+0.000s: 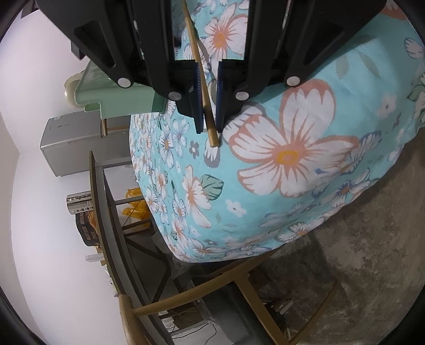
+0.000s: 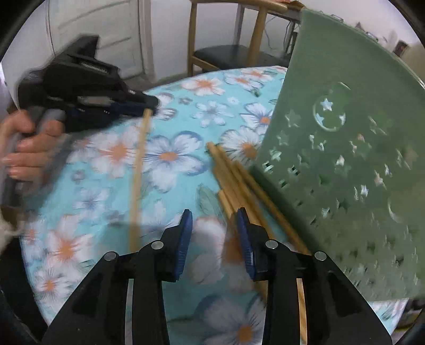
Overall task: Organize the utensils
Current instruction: 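Grasp another chopstick with the right gripper while the left gripper holds its chopstick, then lift both grippers with their chopsticks up over the green holder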
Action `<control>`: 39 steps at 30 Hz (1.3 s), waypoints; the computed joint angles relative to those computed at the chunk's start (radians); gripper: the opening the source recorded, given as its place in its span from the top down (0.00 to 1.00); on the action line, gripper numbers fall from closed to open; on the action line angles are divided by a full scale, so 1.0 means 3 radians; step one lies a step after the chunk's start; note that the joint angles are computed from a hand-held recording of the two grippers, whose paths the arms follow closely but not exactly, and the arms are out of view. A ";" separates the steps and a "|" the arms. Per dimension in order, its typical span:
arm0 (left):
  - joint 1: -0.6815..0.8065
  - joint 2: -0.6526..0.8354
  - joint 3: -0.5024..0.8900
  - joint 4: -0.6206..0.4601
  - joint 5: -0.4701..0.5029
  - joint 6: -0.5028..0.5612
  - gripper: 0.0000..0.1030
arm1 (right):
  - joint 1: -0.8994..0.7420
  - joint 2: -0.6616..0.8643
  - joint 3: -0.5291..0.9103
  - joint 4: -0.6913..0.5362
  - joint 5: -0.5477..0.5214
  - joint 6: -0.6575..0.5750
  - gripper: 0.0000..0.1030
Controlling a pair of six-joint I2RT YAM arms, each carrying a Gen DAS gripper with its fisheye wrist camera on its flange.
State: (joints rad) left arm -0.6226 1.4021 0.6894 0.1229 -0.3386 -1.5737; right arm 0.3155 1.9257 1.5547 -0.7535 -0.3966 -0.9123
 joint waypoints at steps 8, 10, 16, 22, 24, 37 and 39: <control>0.0025 -0.0004 -0.0047 0.0099 0.0041 -0.0051 0.92 | 0.0199 0.0268 0.0465 -0.0578 0.0390 0.0019 0.81; 0.0018 -0.0029 -0.0066 0.0104 0.0049 -0.0037 0.92 | 0.0168 0.0186 0.0330 -0.0502 0.0392 -0.0037 0.82; 0.0042 -0.0070 -0.0149 0.0198 0.0089 -0.0077 0.92 | 0.0011 -0.0122 -0.0045 -0.0279 0.0307 0.0087 0.96; -0.0065 -0.0165 0.0015 -0.0095 -0.0176 0.0118 0.93 | -0.0516 -0.0578 -0.0222 -0.0380 -0.0437 0.0217 0.96; -0.0132 -0.0250 0.0051 -0.0126 -0.0330 0.0251 0.94 | -0.0728 -0.0711 -0.0156 -0.0404 -0.0812 0.0358 0.96; -0.1019 0.0120 0.1663 -0.0957 -0.1954 0.1865 0.95 | -0.1241 -0.1367 -0.0529 0.2124 -0.1693 0.3084 0.96; -0.1084 0.0200 0.1882 -0.0964 -0.2118 0.2112 0.95 | -0.1271 -0.1289 -0.0491 0.2285 -0.1707 0.3318 0.96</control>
